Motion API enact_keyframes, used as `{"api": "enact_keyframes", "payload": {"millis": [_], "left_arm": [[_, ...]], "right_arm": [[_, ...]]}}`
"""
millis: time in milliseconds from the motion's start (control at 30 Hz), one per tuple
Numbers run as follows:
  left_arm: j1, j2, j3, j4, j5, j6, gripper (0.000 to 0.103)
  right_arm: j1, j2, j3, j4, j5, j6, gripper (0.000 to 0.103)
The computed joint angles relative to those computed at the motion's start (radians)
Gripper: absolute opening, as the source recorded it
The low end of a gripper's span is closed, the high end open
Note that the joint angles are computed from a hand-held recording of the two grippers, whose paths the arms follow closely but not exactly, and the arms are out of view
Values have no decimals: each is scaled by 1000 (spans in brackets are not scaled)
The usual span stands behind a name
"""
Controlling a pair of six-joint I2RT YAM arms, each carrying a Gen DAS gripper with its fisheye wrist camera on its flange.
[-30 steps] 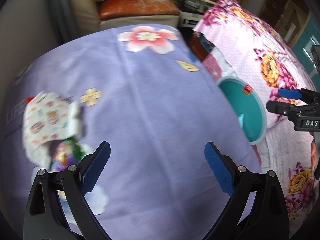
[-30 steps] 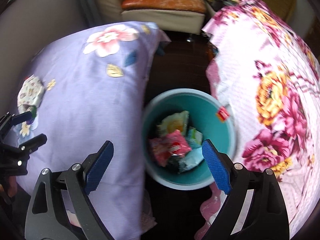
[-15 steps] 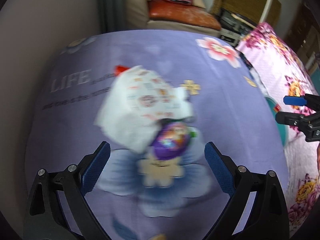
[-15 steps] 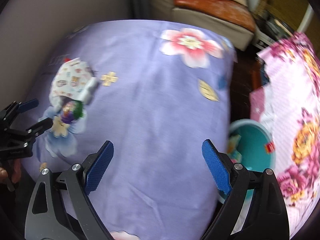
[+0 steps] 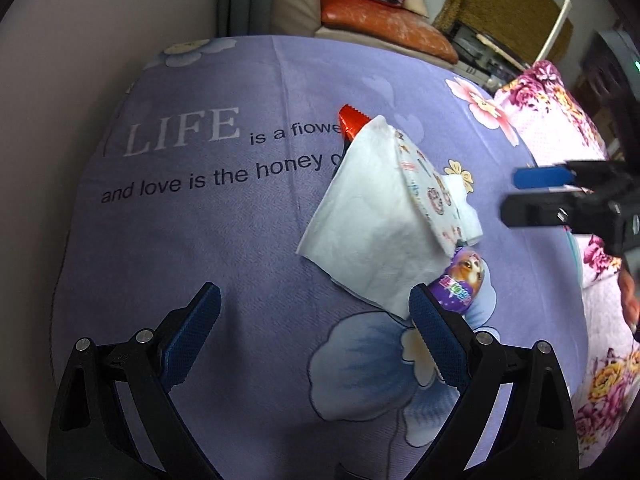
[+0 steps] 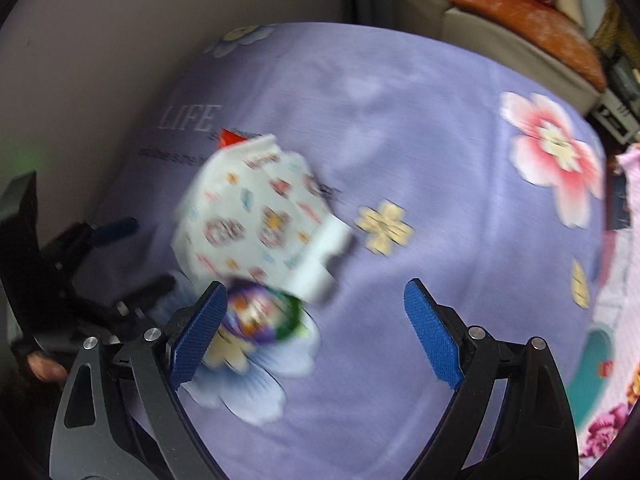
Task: Collect trash
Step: 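Grasp the white tissue with the left tool while the right tool grasps the printed mask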
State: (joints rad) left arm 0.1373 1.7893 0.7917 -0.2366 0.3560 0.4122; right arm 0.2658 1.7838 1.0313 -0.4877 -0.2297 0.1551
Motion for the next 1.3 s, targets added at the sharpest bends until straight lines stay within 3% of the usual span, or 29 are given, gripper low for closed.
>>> {"api": "enact_keyframes", "payload": {"millis": [167, 367, 400, 467, 633, 833, 900, 1100, 1133, 1233, 1300], "left_arm": [[20, 54, 37, -15, 17, 28, 95], [20, 91, 60, -16, 17, 29, 95], [17, 90, 57, -7, 13, 27, 95], [9, 91, 60, -6, 8, 17, 95], [-30, 86, 65, -12, 6, -12, 95], [-111, 42, 29, 19, -16, -49, 95], [-136, 47, 30, 31, -33, -72, 95], [-176, 52, 39, 56, -59, -129, 95], [-185, 49, 38, 62, -70, -136, 95], [-206, 46, 38, 61, -92, -150, 95], [-218, 38, 34, 58, -102, -157, 95]], "right_arm": [[23, 122, 103, 9, -51, 30, 86], [-5, 229, 118, 78, -120, 1, 85], [-5, 240, 110, 96, -125, -9, 82], [-35, 275, 121, 114, -140, -35, 63], [-66, 230, 71, 128, -142, -68, 47], [-101, 181, 25, 106, -120, -132, 45], [-123, 161, 0, 108, -120, -139, 39], [-186, 109, -71, 118, -141, -176, 39], [-208, 97, -88, 117, -142, -187, 37], [-249, 84, -113, 112, -140, -202, 15], [-272, 66, -137, 115, -129, -214, 14]]}}
